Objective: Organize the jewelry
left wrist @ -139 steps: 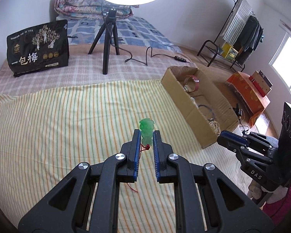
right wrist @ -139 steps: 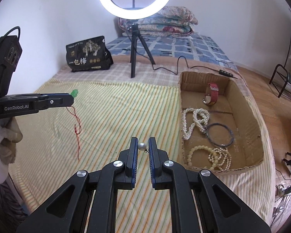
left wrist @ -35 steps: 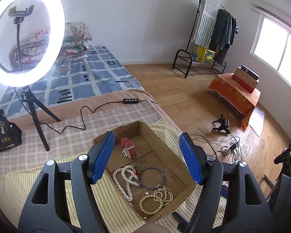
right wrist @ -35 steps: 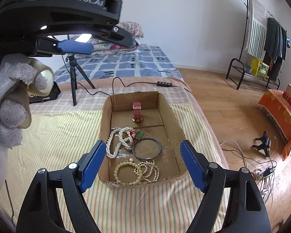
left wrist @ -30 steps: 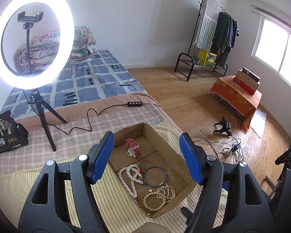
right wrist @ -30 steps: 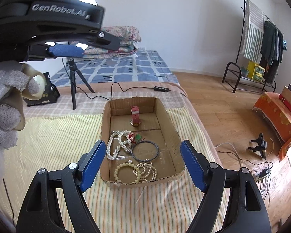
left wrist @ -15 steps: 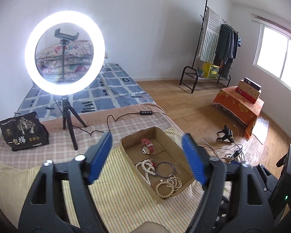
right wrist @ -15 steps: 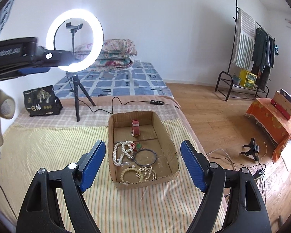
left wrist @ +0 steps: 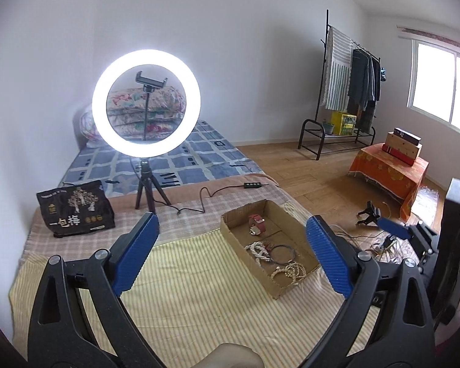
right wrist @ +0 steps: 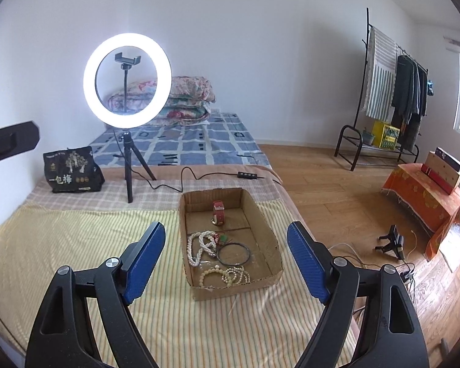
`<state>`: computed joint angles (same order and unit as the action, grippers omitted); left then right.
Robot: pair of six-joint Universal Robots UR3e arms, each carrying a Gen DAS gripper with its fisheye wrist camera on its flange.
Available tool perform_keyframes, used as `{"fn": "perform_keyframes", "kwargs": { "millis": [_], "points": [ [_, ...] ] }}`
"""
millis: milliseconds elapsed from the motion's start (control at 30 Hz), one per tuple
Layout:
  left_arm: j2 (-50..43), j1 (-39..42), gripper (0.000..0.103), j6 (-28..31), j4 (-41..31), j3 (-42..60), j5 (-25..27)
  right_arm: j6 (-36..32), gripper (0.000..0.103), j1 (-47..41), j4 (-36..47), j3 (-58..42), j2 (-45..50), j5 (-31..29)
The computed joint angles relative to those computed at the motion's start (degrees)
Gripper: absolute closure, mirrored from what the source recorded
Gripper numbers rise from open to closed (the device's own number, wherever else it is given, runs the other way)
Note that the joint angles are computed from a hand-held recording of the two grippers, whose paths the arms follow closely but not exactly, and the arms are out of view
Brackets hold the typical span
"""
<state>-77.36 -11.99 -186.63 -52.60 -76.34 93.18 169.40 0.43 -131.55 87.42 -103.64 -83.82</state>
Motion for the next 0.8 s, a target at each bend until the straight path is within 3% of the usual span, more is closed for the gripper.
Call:
{"fn": "perform_keyframes", "kwargs": {
  "millis": [300,567,800],
  "points": [
    [8.21,-1.88,0.001,0.68,1.31,-9.04,2.97,1.24,0.02,2.08,-1.2,1.06,-1.06,-2.1],
    [8.17,-9.3,0.0,0.0,2.71,-12.96,13.0,1.72,0.02,2.24,-2.37,2.86,-2.96,-1.99],
    [8.75,-10.71,0.0,0.58,2.54,-14.97,14.52,2.58,0.019,4.01,-5.74,5.0,-2.9,-4.5]
  ]
}}
